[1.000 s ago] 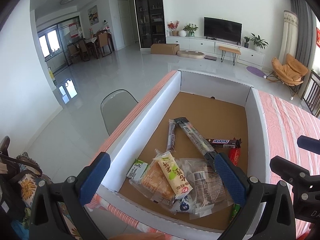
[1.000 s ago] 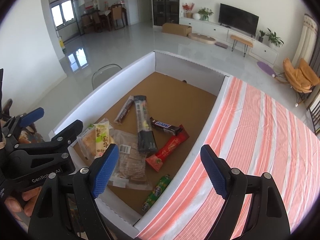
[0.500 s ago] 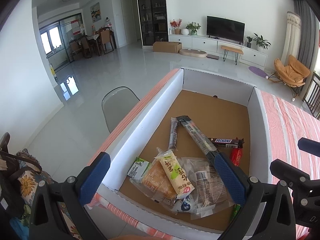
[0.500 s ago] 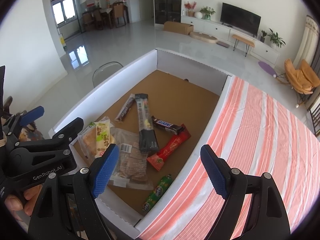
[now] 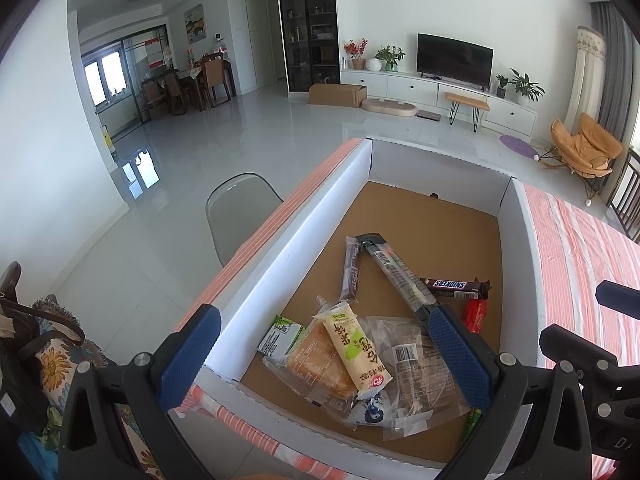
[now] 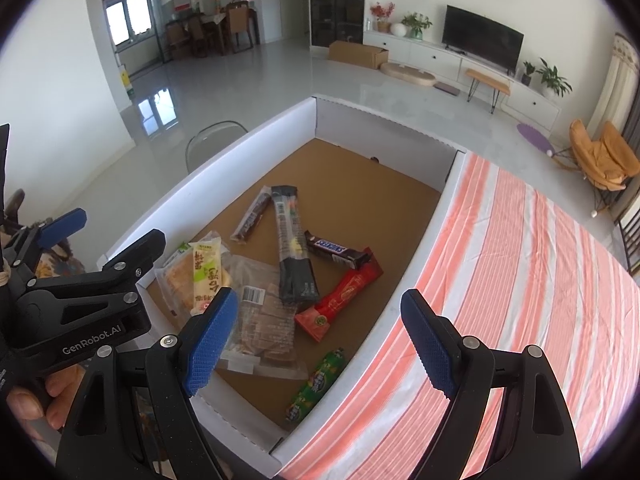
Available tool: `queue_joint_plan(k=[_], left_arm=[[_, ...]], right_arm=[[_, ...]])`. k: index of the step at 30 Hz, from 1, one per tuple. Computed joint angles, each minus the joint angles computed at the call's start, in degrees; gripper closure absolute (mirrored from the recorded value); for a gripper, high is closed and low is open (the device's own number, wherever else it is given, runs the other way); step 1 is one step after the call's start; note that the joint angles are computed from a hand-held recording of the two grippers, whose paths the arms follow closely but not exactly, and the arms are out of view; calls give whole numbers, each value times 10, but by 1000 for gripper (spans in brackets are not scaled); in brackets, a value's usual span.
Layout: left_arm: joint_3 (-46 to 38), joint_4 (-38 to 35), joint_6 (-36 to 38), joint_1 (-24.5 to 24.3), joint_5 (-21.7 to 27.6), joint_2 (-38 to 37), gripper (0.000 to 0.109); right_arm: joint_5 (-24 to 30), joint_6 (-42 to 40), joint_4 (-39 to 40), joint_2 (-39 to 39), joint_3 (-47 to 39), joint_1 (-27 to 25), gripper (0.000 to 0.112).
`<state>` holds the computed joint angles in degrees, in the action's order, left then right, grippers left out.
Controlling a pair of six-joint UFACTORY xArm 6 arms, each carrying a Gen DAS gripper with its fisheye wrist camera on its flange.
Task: Organize snacks
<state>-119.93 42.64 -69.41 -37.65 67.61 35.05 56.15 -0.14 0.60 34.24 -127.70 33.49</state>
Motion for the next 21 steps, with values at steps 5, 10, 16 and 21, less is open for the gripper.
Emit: queue_joint_plan(k=[5, 10, 16, 21], left_arm=[[-1, 0, 0, 0, 2, 0, 6], [-2, 1, 0, 0, 5, 2, 6], [4, -6, 0, 3, -3, -1, 6], [14, -9, -8, 3, -12, -8, 6]], right_arm=[[1, -1, 0, 0, 1, 0, 26], [1, -2, 1, -1, 2, -1, 26], [3, -1, 5, 1, 3, -3, 26], [4, -4, 9, 5, -1, -3, 26]])
